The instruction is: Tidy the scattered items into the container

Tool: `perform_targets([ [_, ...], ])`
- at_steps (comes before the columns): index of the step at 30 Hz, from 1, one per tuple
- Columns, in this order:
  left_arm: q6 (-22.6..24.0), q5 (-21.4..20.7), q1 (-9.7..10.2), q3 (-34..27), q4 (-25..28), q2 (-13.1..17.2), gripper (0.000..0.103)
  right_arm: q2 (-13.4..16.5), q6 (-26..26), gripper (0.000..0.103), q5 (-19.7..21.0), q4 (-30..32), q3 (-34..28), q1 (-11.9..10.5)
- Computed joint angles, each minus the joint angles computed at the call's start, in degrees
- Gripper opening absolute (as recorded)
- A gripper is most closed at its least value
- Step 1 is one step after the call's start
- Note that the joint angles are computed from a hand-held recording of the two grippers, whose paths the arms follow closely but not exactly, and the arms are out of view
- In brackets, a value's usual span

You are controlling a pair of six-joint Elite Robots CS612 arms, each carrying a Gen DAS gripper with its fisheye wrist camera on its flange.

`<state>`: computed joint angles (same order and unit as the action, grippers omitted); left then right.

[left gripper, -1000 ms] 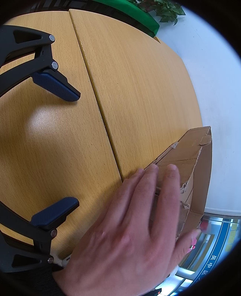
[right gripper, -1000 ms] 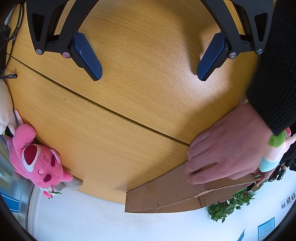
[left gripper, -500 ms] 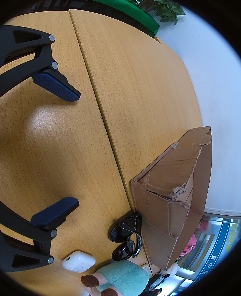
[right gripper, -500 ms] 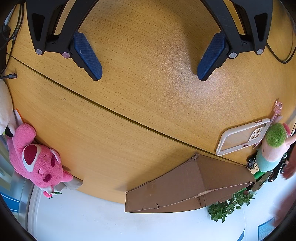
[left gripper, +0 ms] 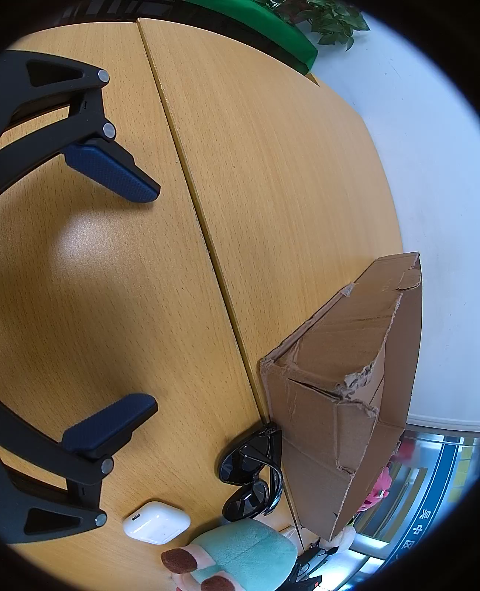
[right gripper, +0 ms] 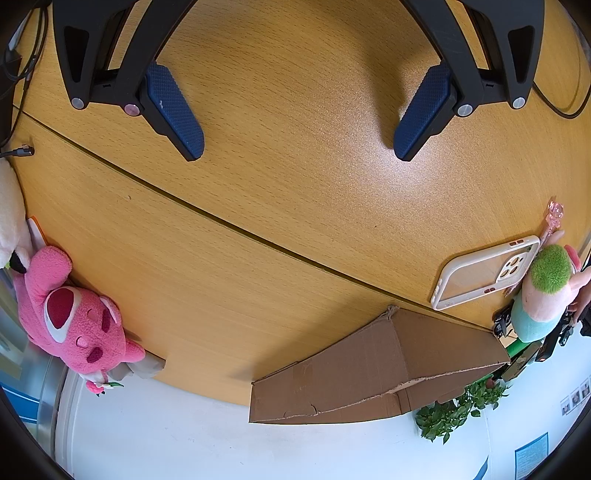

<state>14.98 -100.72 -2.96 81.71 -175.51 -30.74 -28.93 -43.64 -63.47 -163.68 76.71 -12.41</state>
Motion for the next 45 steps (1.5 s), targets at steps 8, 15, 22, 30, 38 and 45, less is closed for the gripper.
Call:
perform_targets([
  [8,-0.2,0.19,-0.02,-0.34,0.05,0.23,0.103,0.16,4.72,0.103,-2.25,-2.65,0.37,0.57],
  [15,-3.15,2.16,-0.48,-0.62,-0.38,0.45,0.103,-0.45,17.94,0.103,-9.48,-9.06,2.75,2.62],
  [22,-10.83,7.84,-2.08,0.88,-2.44,0.2,0.103,-0.88,26.23,0.103,-15.17,-12.26,4.22,4.43],
  [30,-13.56,9.75,-2.87,2.62,-3.49,-0.58,0.103,-0.56,28.88,0.103,-16.93,-12.08,3.43,5.69],
  [38,-15.21,6.33,-3.37,6.5,-8.19,-2.43,0.101,-1.36,31.16,0.103,-19.34,-11.78,4.56,6.41],
  [45,-15.75,-5.11,-4.8,12.01,-17.68,-7.41,0.101,-6.25,23.01,0.103,-11.56,-22.69,11.83,8.11],
])
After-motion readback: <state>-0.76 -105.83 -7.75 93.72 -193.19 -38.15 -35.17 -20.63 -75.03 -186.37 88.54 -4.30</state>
